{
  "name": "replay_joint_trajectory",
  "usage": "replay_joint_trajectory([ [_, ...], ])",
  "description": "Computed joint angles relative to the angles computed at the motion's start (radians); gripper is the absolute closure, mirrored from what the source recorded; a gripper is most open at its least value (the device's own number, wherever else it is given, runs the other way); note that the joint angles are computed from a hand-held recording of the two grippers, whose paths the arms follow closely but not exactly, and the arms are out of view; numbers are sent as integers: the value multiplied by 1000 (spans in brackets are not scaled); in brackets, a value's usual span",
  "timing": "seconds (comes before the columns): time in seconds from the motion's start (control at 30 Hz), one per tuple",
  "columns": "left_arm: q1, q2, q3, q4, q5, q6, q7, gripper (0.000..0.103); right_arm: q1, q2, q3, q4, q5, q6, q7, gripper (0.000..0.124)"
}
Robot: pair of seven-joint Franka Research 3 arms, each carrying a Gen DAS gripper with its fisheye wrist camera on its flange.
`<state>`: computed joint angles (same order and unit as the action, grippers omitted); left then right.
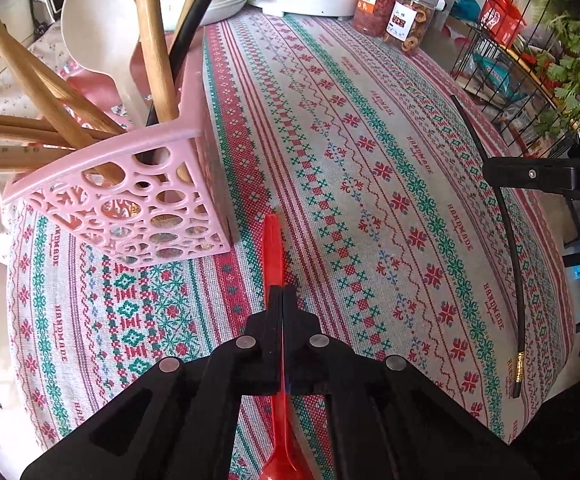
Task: Organize utensils
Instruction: 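Carry the red spoon into the pink basket and open the left tool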
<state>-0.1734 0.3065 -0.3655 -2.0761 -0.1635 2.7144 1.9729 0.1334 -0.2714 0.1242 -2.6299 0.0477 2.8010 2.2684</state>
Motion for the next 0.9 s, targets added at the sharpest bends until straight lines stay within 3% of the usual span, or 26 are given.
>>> replay_joint_trajectory([
  [0.17,84,-129,-68,-102,-244,24,208,103,-22,-40,51,-2,-53,31,58,119],
  [0.23,98,-179,-73,-126,-357,2,319,103,-19,-57,60,-7,-62,41,71,119],
  [0.3,89,-197,-54,-124,-394,-51,372,103,-21,-65,70,-7,-73,40,82,119],
  [0.43,24,-165,3,-110,-330,-40,319,101,-22,-50,78,6,-89,23,104,119],
  [0.57,-48,-73,57,-63,-140,-8,138,73,-9,-36,63,7,-89,9,104,119],
  [0.7,-65,-14,56,-26,-21,4,38,73,0,-31,48,5,-83,7,96,119],
  [0.77,-69,-10,51,-42,27,56,1,74,1,-27,47,6,-82,9,94,119],
  [0.8,-78,-11,58,-46,65,65,-31,76,2,-26,46,8,-83,10,94,119],
  [0.87,-83,-9,60,-47,118,67,-76,92,0,-24,50,11,-88,11,99,119],
  [0.9,-82,-10,58,-48,132,63,-97,92,-2,-26,52,11,-92,13,104,119],
])
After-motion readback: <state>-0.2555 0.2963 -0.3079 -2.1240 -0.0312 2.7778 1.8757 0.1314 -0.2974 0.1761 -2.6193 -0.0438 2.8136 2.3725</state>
